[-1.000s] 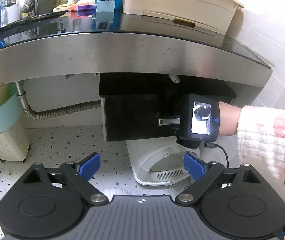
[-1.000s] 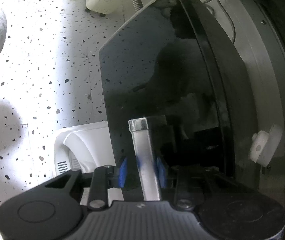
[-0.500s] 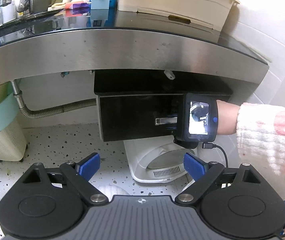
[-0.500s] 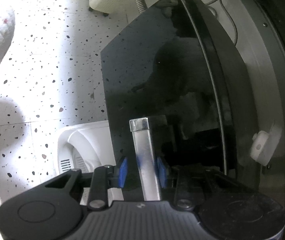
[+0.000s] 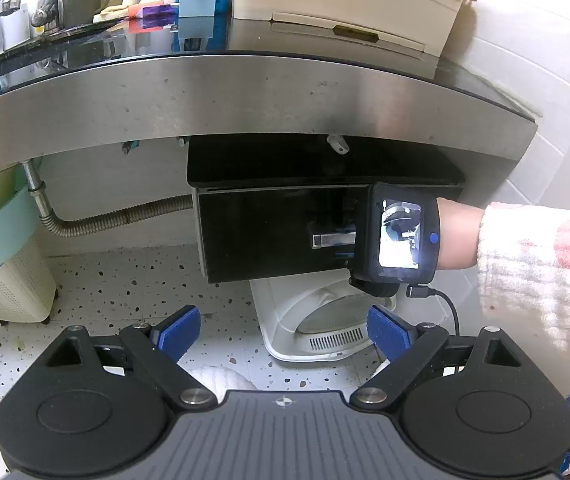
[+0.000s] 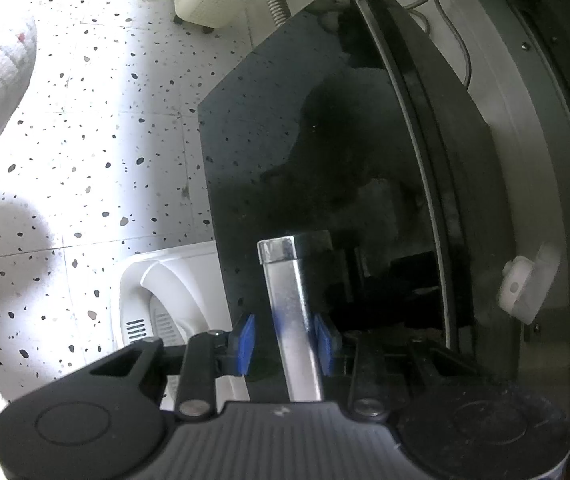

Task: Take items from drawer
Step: 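Close the right gripper on the silver drawer handle, then pull the drawer open by its handle with the right gripper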

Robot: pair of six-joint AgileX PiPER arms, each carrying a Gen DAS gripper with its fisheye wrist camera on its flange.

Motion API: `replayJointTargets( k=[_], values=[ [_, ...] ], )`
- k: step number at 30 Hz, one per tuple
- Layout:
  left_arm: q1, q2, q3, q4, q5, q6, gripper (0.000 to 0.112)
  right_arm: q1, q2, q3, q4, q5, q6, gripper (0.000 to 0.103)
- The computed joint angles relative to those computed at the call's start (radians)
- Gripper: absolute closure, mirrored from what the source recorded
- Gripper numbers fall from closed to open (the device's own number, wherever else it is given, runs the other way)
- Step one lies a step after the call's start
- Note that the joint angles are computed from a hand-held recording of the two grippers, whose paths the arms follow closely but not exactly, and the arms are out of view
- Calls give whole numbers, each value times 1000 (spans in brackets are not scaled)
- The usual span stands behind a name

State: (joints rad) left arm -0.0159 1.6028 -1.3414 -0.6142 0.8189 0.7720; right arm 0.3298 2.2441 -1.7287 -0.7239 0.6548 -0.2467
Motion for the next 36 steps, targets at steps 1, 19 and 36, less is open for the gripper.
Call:
replayJointTargets(
  k=[1,19,36],
  values=[
    [-1,-1,1,0,0,2,21,0,-3,4,-4,-3,8,71],
    [15,24,-26,-22,22,52,21,-26,-24,1,104,-14,-130,71],
    [4,78,-66,39,18,-42,21,-63,76,-149,222,22,-333,57]
  ],
)
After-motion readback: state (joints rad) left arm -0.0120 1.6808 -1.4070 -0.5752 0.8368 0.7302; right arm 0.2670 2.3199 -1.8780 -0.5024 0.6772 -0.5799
